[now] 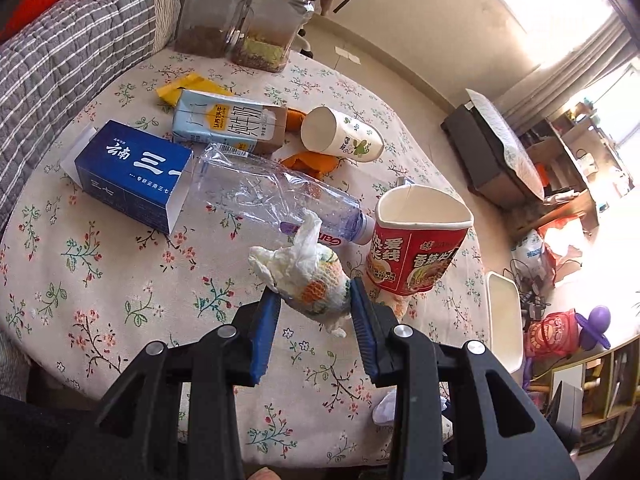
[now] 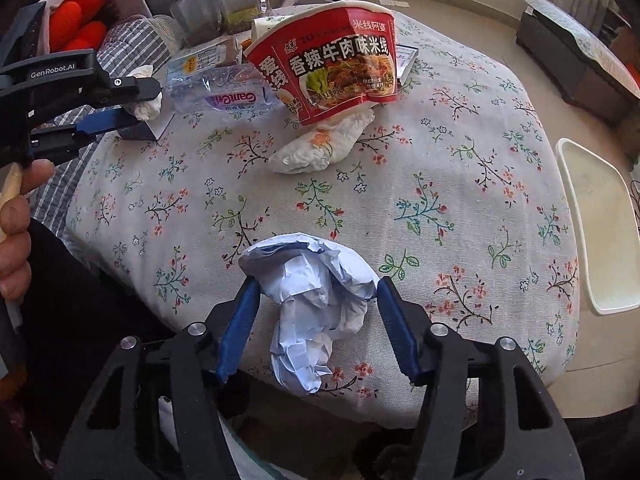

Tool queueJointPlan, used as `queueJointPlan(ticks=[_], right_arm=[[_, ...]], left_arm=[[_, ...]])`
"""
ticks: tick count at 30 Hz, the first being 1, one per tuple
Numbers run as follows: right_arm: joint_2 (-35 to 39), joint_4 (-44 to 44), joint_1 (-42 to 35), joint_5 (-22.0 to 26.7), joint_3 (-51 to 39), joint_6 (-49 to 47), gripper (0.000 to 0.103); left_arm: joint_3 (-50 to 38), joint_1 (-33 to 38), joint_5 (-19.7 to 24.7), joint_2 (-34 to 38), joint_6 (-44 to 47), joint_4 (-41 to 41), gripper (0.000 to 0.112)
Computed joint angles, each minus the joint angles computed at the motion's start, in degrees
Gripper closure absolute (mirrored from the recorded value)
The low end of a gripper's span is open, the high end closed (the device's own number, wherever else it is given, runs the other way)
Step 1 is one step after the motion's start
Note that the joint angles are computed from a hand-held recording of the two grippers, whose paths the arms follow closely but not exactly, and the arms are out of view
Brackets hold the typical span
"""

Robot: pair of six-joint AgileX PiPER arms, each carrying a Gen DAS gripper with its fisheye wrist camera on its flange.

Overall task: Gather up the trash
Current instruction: 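Carry the crumpled paper to the white bin and open the right gripper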

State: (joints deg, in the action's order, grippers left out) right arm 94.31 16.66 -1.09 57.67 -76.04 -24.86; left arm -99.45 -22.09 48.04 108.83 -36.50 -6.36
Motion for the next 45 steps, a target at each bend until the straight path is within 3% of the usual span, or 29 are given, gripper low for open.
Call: queueJointPlan(ticks=[2,8,11,13,14,16,17,20,22,37,41,45], right_arm=[[-0.43,-2.23,0.93,-1.11,0.96,1.70,0.026],[-2.49,-4.50,4.06,-4.01,4.60,-0.60,0.026],[-3.18,-3.94,4.46,-4.03,5.40,-2.36,0.017],[-3.99,-4.12,4.83,-5.09,6.32,-3.09,0.017],[-4.03,-4.43,4.95,-5.36,6.38,-3.05,0.020],[-3.38,-5.36,4.89,-5.44,5.91,-1.97,0.037],[-2.64,-5.76,4.62,-4.99,5.27,-1.48,0.056],[-1.03,-4.44,3.12,-4.17,4.19,-1.49,0.068],[-1.07,-4.34,2.52,-4.62,4.05,-1.07,0.088],[-1.73,1.26,-6.25,-6.27,-1.63,0.89,0.088],[0.90,0.09,-10.21,-4.36,-9.14,4.73,0.088],[9.23,-1.84,-16.52,0.65,-24.71,10.67,0.088]], left_arm=[[0.17,0.08,-0.23,-0.13,0.25,-0.39,0.076],[-0.24,-0.06,0.19,0.35,-0.24,-0.23,0.076],[-0.19,-0.01,0.18,0.56,0.01,-0.58,0.076],[-0.48,-0.01,0.32,0.83,0.04,-0.79,0.076],[-0.73,-0.07,0.44,0.99,0.07,-0.85,0.076],[-0.90,-0.22,0.45,1.13,0.16,-0.76,0.076],[-0.92,-0.31,0.44,1.15,0.16,-0.64,0.076],[-0.84,-0.36,0.24,1.09,0.34,-0.79,0.076],[-0.75,-0.42,-0.08,1.01,0.44,-0.76,0.076],[-9.34,-2.71,2.54,6.70,1.89,-0.52,0.076],[-11.00,-3.53,2.89,7.69,0.61,1.29,0.076],[-12.10,-3.96,3.21,8.33,-0.24,2.45,0.076]])
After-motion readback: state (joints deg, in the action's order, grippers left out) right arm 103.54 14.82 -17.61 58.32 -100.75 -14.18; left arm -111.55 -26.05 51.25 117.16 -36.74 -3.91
